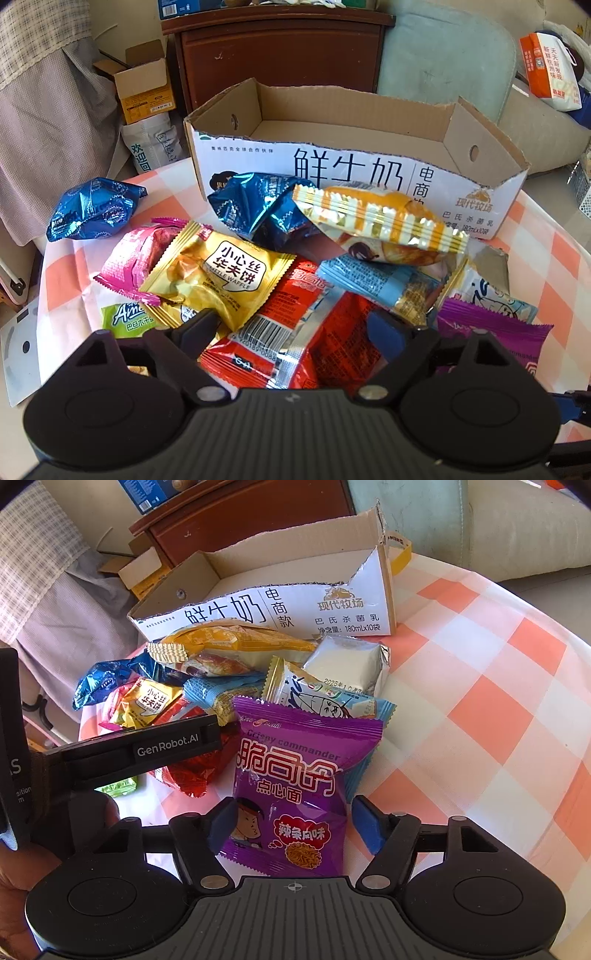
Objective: Organize snacks
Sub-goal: 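Grasp the red snack bag with the left tool while the right tool grasps the purple bag, then lift and carry the red bag with the left tool while the right carries the purple bag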
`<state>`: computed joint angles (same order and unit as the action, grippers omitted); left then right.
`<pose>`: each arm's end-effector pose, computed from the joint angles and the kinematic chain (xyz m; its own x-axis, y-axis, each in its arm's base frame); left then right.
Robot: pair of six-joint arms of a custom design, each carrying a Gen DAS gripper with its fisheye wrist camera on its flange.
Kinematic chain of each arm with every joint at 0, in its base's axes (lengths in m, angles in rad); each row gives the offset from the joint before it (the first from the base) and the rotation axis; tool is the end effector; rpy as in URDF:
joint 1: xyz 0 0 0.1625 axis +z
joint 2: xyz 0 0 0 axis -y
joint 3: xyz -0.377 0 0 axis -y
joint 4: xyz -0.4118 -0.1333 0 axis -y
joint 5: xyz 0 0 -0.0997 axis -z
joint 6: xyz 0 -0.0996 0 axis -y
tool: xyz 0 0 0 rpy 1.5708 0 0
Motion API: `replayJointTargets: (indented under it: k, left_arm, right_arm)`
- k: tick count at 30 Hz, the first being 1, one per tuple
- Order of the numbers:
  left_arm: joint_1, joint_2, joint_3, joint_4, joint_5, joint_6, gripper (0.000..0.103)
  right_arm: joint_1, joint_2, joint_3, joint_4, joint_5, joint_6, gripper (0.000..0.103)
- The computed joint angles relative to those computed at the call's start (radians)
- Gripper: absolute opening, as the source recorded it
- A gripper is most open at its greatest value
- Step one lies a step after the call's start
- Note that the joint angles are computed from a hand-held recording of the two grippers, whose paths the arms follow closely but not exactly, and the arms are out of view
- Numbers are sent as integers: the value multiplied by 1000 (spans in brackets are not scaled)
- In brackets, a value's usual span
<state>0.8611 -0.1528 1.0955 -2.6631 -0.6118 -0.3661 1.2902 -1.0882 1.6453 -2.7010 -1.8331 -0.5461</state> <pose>-0.3073 -0.6874 -0.1550 -0.7117 -0.0055 -0.7025 0.4172 0.8012 -0.4289 -0.0796 -0.6644 0.2520 -0.8806 -0.0753 0.4678 -0.2629 0.8990 -0.3502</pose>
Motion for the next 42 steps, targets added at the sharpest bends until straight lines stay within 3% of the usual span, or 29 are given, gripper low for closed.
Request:
replayJointTargets:
  k: [4,11,17,19,24,32,39,42]
  left_arm:
    - [-4,-30,54,-38,-17,9,73]
    - [-19,-96,161,-22,-19,-54,69]
    - [-35,-145,254,-53,-22,-79,68]
    - [-40,-144,269,-90,-8,-41,68]
    - [-39,-130,270,-144,-9,72,74]
    - [-28,-97,247,-199,-21,165,86]
    - [-33,-82,242,-181,-21,227,87]
    - [-29,-86,250,-193,-38,209,82]
  right_arm:
    - [-6,-4,-2,12,9,-3,49]
    - [-9,-12,-7,37,13,5,45]
    - [-11,-16,-15,74,26,39,53]
    - [-8,-15,-16,75,29,48,62]
    - [3,-5,-14,53,25,65,73]
    - [25,45,-36,17,-46,102,74]
    - [33,64,-42,3,-74,91,74]
    - [31,62,-37,-5,-72,72,73]
